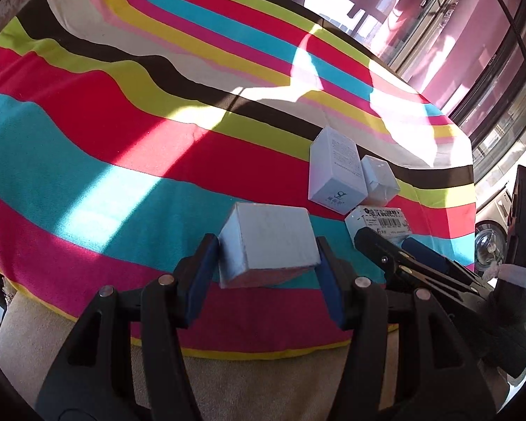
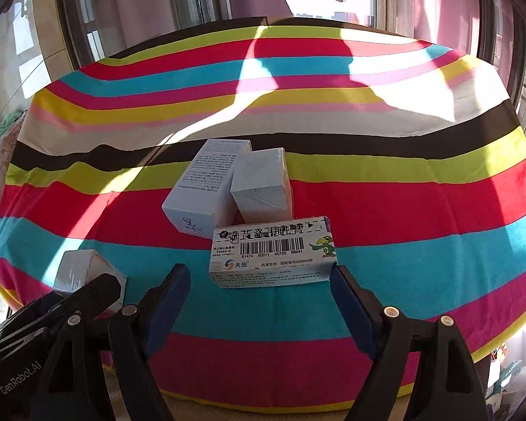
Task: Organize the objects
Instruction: 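Grasp the plain white cube box with left tool while right tool grasps the barcode box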
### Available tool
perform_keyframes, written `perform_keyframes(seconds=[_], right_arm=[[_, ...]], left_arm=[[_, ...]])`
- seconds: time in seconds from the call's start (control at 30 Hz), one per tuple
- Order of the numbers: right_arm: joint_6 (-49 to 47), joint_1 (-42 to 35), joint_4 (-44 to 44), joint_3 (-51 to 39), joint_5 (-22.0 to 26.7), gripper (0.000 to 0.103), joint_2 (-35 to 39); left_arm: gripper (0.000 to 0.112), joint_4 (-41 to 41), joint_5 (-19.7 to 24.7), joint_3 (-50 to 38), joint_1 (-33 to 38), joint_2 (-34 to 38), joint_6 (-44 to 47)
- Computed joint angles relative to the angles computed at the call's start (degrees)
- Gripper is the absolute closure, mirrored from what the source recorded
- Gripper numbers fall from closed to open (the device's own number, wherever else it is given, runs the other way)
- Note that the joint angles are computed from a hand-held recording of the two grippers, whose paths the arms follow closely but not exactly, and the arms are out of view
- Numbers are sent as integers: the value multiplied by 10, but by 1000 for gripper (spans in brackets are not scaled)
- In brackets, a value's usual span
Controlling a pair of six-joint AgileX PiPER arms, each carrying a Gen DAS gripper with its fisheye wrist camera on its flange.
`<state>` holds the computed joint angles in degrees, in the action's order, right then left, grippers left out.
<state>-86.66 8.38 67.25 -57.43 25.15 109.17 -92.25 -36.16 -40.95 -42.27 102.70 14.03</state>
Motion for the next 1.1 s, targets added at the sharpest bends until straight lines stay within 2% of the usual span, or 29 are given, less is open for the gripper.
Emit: perform_keyframes(seconds=[0.37, 0.5, 0.7, 0.93, 1.0, 1.03, 1.1], right_arm=[[21, 12, -1, -2, -34, 20, 3], [63, 12, -53, -20, -20, 20, 7], [53, 35, -83, -27, -50, 20, 8], [122, 43, -156, -64, -45, 20, 44], [108, 40, -143, -61, -45, 21, 43], [98, 38, -135, -58, -43, 26, 42], [86, 38, -124, -51, -50, 26, 38]], left_arm=[[53, 1, -1, 4, -1, -2, -2], [53, 3, -1, 5, 0, -2, -5], [53, -2, -2, 3, -1, -1, 1], [53, -15, -8, -4, -3, 4, 19], [53, -36, -13, -14, -6, 8, 45], [53, -46, -15, -19, -7, 10, 58], [53, -60, -18, -26, -8, 14, 75]])
